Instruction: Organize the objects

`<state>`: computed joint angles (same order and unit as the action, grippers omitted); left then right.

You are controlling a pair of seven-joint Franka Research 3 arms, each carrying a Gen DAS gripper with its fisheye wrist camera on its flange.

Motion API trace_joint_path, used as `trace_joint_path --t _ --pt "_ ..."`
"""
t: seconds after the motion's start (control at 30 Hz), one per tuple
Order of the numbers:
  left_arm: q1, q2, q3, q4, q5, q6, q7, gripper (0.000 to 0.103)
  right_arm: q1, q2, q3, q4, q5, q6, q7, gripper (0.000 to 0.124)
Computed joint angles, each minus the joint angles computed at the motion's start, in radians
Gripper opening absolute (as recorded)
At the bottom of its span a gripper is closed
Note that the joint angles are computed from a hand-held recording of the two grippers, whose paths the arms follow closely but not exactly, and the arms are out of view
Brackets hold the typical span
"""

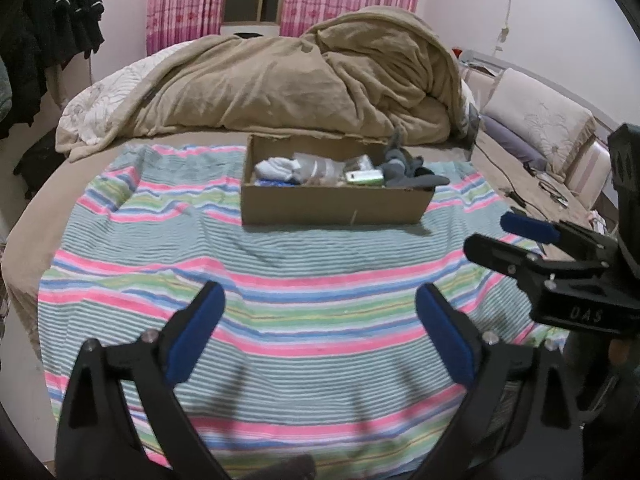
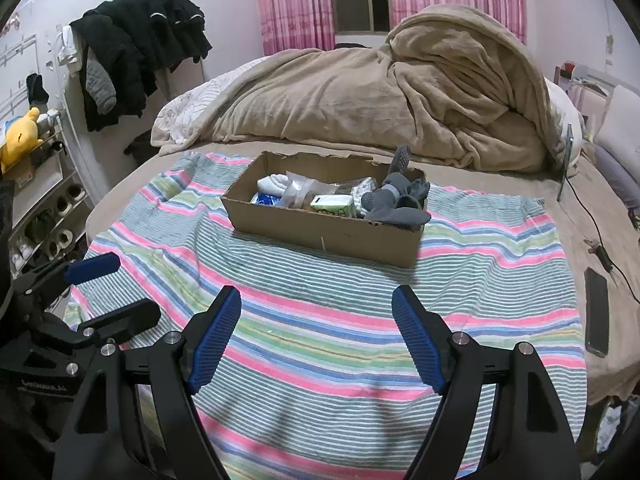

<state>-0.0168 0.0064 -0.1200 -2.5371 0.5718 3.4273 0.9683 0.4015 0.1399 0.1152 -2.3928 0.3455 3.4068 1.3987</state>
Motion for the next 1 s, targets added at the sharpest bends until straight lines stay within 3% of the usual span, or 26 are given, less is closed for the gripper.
trace_joint_path --t 0.17,0.63,1.0 --pt "-0.007 0.000 -0.003 -0.004 -0.043 -0.003 0.040 0.099 0.008 -0.008 -0.003 -0.009 0.009 -0.007 -0.004 0.081" --pt "0.040 0.028 -0.021 0.044 0.139 -0.021 -0.111 0.099 -0.007 0.003 0.004 0.003 -0.022 -0.018 0.018 0.086" --pt "0.041 0.032 -0.027 0.051 0.129 -0.025 -0.105 0.099 -0.020 0.013 0.006 0.018 -0.022 -0.016 0.019 0.086"
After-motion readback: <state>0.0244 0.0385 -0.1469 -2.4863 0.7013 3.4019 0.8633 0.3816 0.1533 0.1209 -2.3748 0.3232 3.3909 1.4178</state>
